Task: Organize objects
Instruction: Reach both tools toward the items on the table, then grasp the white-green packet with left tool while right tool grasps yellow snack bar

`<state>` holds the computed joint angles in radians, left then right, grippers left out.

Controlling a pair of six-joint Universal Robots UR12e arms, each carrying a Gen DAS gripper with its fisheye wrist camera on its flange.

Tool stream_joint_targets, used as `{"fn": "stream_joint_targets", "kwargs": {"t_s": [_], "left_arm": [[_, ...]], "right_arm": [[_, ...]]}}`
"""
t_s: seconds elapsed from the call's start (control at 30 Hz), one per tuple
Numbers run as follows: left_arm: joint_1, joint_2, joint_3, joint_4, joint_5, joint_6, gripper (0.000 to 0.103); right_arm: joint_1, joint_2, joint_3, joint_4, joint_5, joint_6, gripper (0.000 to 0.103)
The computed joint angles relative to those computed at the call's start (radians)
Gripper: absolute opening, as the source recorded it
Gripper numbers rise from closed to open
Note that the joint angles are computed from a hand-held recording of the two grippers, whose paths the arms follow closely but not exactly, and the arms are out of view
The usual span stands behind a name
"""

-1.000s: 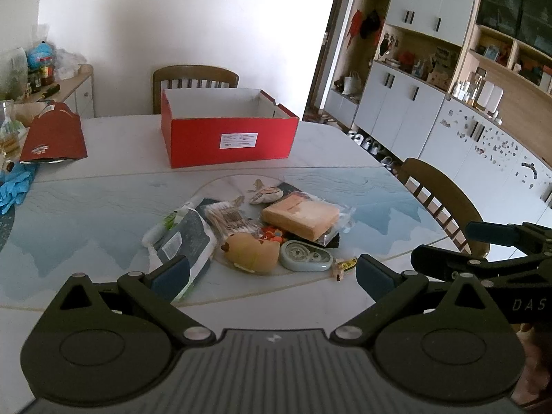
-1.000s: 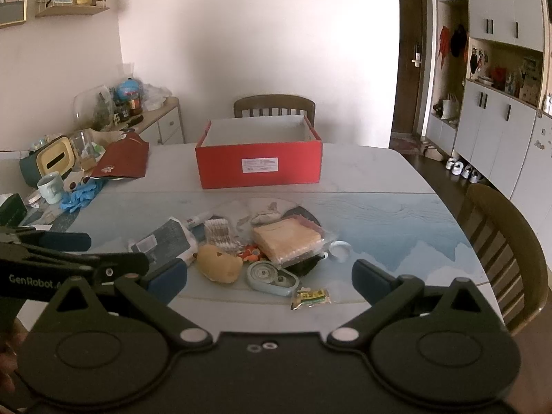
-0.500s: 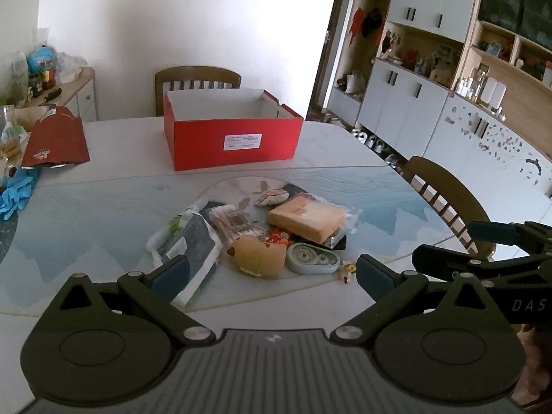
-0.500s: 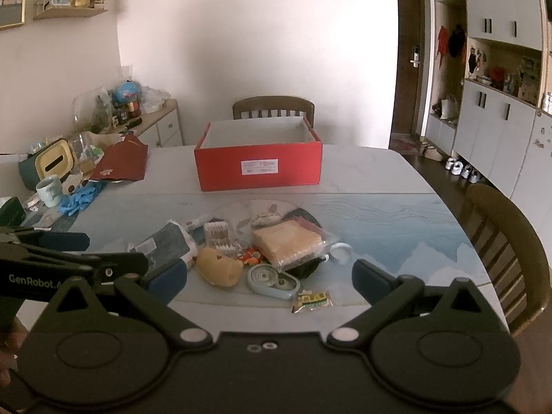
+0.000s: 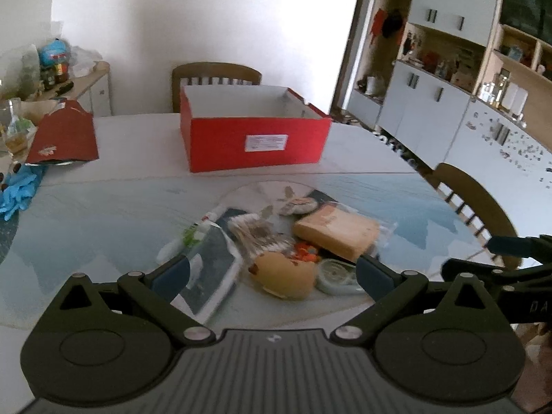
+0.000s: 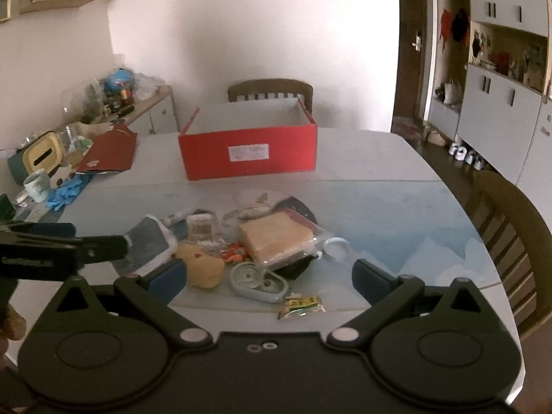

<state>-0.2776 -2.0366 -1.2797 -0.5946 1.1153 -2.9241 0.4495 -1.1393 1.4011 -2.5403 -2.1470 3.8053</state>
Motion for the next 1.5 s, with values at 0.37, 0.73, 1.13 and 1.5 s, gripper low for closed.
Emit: {"fn": "stream_joint_targets", "kwargs": {"t_s": [0.37, 0.73, 1.13, 1.5], "left_arm": [[-0.014, -0.076, 0.055, -0.002, 0.127, 0.006, 0.103], [-0.024, -0.151, 0.137, -0.100, 0.204, 0.064, 0.103], [-0.037, -0.166, 0.152, -0.135, 0.243, 0.067, 0.084], [-0.032, -0.151, 0.138, -0.146, 0.225, 0.049, 0.040]], "right_arm": [[-0.057, 0.020, 0.026, 0.062, 0.103, -0.058, 0.102], [-0.107, 0.047, 0.033, 0.089, 0.233, -0.141, 0.100], [-0.126, 0.053, 0.034, 0.105, 0.327, -0.185, 0.085], [-0.117, 0.054, 0.035, 0.071, 0.309, -0.220, 0.060]]}}
